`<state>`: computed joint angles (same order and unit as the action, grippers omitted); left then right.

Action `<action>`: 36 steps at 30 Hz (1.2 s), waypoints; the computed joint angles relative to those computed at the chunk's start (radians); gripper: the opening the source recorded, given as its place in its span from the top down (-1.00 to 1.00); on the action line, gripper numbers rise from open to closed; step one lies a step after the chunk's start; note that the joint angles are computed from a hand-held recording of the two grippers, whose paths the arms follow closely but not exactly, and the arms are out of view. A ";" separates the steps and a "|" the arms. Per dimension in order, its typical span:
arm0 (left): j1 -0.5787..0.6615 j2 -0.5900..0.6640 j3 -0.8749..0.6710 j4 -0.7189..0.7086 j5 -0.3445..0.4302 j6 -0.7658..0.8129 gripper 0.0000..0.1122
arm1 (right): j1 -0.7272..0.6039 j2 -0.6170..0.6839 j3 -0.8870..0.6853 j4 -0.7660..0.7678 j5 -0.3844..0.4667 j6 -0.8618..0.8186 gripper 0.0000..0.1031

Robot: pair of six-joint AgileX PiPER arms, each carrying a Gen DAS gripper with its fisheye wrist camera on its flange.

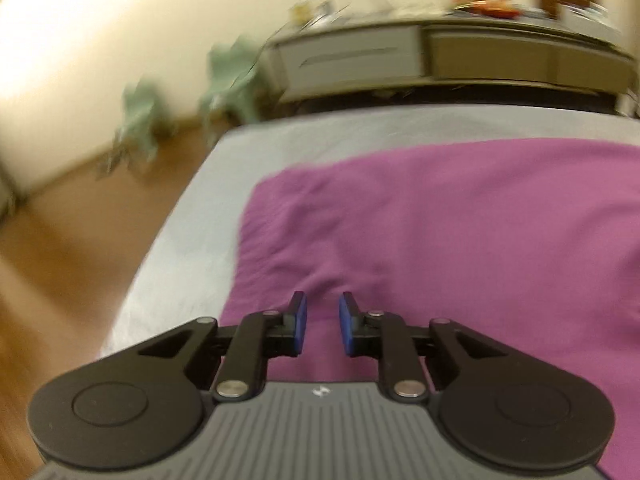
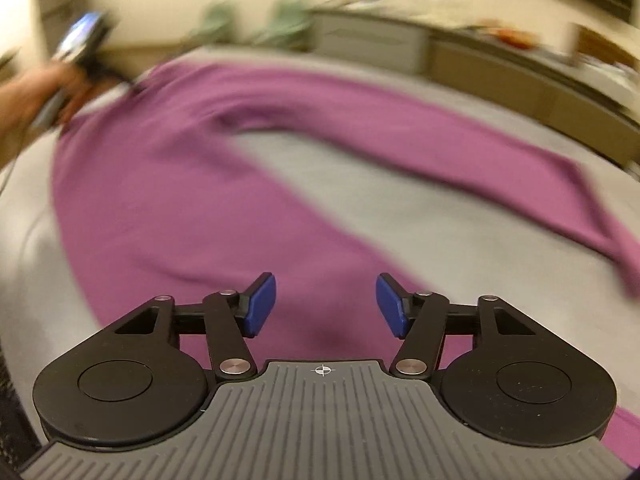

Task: Fold clothes

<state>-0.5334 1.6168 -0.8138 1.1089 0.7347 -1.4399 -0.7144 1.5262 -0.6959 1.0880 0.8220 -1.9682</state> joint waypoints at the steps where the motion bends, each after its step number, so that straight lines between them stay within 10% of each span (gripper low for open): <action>1: -0.060 -0.021 -0.011 -0.008 0.023 0.016 0.61 | -0.098 0.012 -0.025 -0.004 0.009 0.000 -0.20; 7: -0.394 -0.050 -0.097 -0.074 0.035 0.038 0.51 | -0.472 0.251 -0.291 0.011 -0.170 0.105 -0.05; 10: -0.527 0.023 -0.158 -0.089 0.071 0.018 0.50 | -0.545 0.353 -0.439 -0.038 -0.063 0.148 -0.04; 23: -0.596 0.148 -0.174 -0.267 0.116 0.041 0.18 | -0.397 0.477 -0.727 -0.188 -0.093 0.359 0.03; 29: -0.618 0.089 -0.090 -0.268 0.120 -0.054 0.14 | -0.348 0.476 -0.738 -0.202 0.132 0.330 -0.01; 36: -0.695 0.026 -0.068 -0.174 0.252 -0.269 0.05 | -0.288 0.466 -0.669 -0.192 -0.030 0.169 -0.19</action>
<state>-1.2280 1.6426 -0.8820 0.9352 0.9871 -1.7086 -1.0021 1.9924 -1.3653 0.8963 0.7925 -1.7992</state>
